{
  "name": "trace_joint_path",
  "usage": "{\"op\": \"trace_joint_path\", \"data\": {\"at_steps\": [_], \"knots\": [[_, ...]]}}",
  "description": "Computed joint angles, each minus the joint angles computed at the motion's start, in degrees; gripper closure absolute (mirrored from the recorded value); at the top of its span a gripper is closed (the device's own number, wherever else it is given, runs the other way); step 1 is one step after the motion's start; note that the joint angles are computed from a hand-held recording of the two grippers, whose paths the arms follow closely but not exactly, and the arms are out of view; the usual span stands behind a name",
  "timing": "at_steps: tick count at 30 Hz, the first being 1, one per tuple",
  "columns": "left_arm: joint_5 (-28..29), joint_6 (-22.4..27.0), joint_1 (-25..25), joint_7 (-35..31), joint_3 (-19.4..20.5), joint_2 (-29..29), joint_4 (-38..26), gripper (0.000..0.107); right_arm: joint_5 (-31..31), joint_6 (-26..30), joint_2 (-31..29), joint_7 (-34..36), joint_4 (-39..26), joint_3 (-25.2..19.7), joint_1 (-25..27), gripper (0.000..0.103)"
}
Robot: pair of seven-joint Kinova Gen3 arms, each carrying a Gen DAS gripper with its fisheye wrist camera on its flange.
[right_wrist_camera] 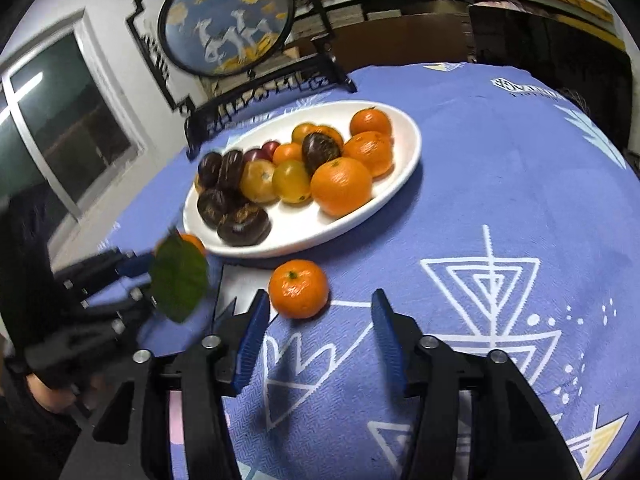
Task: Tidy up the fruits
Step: 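Place a leafy mandarin on the plate with the left tool while the right places a mandarin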
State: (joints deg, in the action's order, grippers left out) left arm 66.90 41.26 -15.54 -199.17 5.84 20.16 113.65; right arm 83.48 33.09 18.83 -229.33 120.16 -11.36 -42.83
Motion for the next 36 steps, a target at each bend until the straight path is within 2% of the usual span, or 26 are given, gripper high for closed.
{"op": "trace_joint_path", "data": {"at_steps": [5, 6, 7, 8, 10, 14, 16, 18, 20, 22, 26, 30, 32, 34, 36], "knots": [[0.74, 0.20, -0.29, -1.41, -0.07, -0.27, 0.46, 0.070, -5.66, 6.36, 5.13, 11.65, -6.77, -13.01, 9.90, 0.048], [0.72, 0.46, -0.42, -1.46, -0.23, -0.28, 0.49, 0.070, -7.29, 7.88, 6.25, 13.98, -8.43, -14.34, 10.80, 0.049], [0.82, 0.46, -0.36, -1.40, -0.29, -0.35, 0.58, 0.070, -9.30, 8.50, 6.75, 16.31, -9.75, -14.61, 10.99, 0.059], [0.82, 0.65, -0.37, -1.13, -0.39, -0.36, 0.56, 0.070, -10.82, 8.20, 6.93, 17.95, -10.60, -13.82, 10.60, 0.064], [0.84, 0.82, -0.35, -0.86, -0.50, -0.15, 0.33, 0.070, -12.44, 5.60, 6.26, 18.44, -10.53, -9.32, 7.70, 0.066], [0.88, 1.03, -0.39, -0.74, -0.54, 0.10, 0.08, 0.070, -8.54, 0.26, 3.37, 10.54, -6.47, 1.24, -0.63, 0.066], [1.07, 1.33, -0.60, -0.86, -0.54, 0.10, 0.09, 0.070, -5.42, -0.72, 2.64, 6.05, -4.75, 3.25, -2.66, 0.066], [1.24, 1.90, -0.80, -0.64, -0.59, 0.28, -0.08, 0.070, -2.06, -0.46, 1.83, 1.39, -3.09, 2.18, -2.34, 0.066], [1.25, 2.72, -1.16, -0.30, -0.71, 0.50, -0.40, 0.070, -0.38, -0.66, 1.43, -1.08, -2.24, 2.92, -3.20, 0.066], [1.53, 4.08, -1.95, -0.47, -0.85, 0.66, -0.63, 0.070, -0.88, -0.36, 1.11, -1.36, -1.90, 3.88, -4.52, 0.066], [1.45, 9.18, -4.41, -0.72, -1.76, 0.17, -1.53, 0.070, -1.48, 1.26, -1.64, -1.32, -0.74, 1.53, -3.28, 0.066], [0.56, 11.72, -4.41, 3.24, -2.41, 0.14, -5.46, 0.070, -5.64, 3.44, -5.38, 6.89, -2.25, -0.19, -1.18, 0.066], [0.14, 10.91, -3.35, 5.21, -2.11, 0.19, -7.66, 0.070, -7.19, 3.96, -6.34, 11.55, -4.34, -0.28, 0.82, 0.066], [-0.86, 9.31, -1.62, 7.66, -1.36, 0.71, -10.43, 0.070, -8.77, 2.06, -6.66, 16.21, -6.67, -2.24, 5.60, 0.066], [-2.73, 6.94, 0.63, 11.38, -0.60, 2.05, -13.57, 0.070, -11.08, -0.36, -5.69, 20.87, -9.76, -0.98, 7.97, 0.066]]}}
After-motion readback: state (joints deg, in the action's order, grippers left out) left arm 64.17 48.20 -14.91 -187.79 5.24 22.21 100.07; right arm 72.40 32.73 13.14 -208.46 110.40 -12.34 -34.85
